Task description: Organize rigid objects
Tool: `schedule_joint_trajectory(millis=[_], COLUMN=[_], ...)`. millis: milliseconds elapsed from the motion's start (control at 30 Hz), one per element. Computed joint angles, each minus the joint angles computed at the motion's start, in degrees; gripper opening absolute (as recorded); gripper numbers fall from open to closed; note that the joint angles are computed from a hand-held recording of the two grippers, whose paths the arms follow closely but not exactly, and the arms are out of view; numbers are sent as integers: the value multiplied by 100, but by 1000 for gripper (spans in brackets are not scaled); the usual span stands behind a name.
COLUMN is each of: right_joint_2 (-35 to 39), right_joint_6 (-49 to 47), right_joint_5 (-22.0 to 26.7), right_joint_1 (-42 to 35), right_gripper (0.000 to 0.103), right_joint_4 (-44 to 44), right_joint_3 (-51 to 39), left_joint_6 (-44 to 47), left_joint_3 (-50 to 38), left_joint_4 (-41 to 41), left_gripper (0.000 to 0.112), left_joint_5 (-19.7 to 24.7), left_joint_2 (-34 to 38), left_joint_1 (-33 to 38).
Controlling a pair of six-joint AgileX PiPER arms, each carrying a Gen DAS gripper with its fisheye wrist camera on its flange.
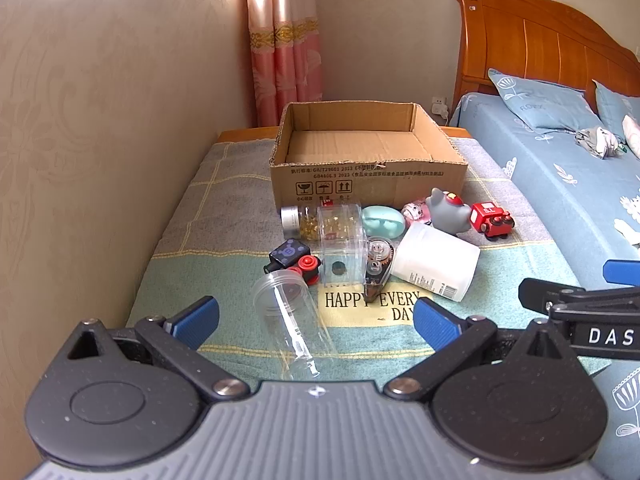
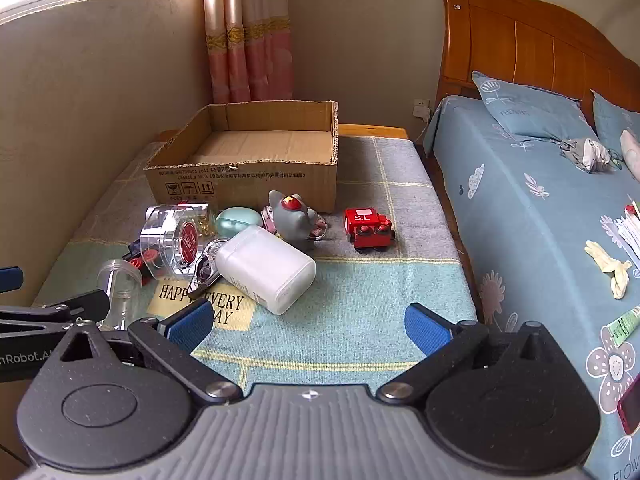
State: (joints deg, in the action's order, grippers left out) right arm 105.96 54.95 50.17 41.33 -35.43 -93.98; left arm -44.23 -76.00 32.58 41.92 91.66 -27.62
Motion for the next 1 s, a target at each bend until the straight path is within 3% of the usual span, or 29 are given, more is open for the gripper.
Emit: schedule_joint_trajectory(millis=[1000], right_joint_2=[-67], right_joint_6=[89], right_joint_5=[21], right_joint_1=[34], right_gripper=[103], right_joint_4=[-133], right_joint_3=[24], left_joint_6=[36], left_joint_3=[0], left_joint_4=[-7], left_gripper=[102], left_joint_5=[-44], left_joint_2=[-47], left_joint_1=[11])
